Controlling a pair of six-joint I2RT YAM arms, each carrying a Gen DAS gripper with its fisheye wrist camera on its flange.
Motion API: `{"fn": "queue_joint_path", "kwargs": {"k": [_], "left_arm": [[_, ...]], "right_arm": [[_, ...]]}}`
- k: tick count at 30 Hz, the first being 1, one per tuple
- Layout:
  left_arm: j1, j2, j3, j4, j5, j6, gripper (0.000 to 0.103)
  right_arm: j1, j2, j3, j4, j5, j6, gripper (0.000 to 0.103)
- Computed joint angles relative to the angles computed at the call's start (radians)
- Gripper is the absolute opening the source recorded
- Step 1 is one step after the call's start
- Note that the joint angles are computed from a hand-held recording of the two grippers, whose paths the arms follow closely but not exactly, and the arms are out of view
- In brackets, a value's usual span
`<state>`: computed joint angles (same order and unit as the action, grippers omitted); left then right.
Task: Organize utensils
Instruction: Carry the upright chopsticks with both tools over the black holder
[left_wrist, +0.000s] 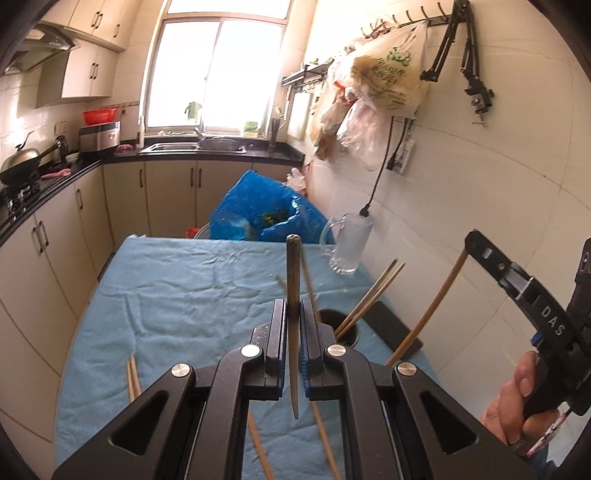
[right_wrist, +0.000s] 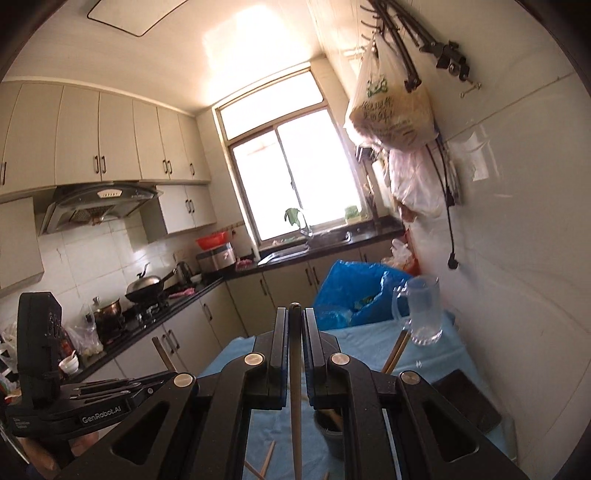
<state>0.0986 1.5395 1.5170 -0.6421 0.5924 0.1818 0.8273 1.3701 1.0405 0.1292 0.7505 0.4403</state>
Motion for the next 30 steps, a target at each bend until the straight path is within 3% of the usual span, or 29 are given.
{"fn": "queue_joint_path", "kwargs": {"k": [19,30], "left_arm": [[-0.151,0.127,0.307,-0.029,-0.068,-0.101,0.006],[-0.208,0.222,0.364,0.006,-0.151,-0.127,0.006]], "right_arm": [[-0.140,-0.015,0.120,-0.009,-0.067,-0.088,0.008],[-0.218,0.023,0.138,0.007,-0.111,-0.083,0.008]]}}
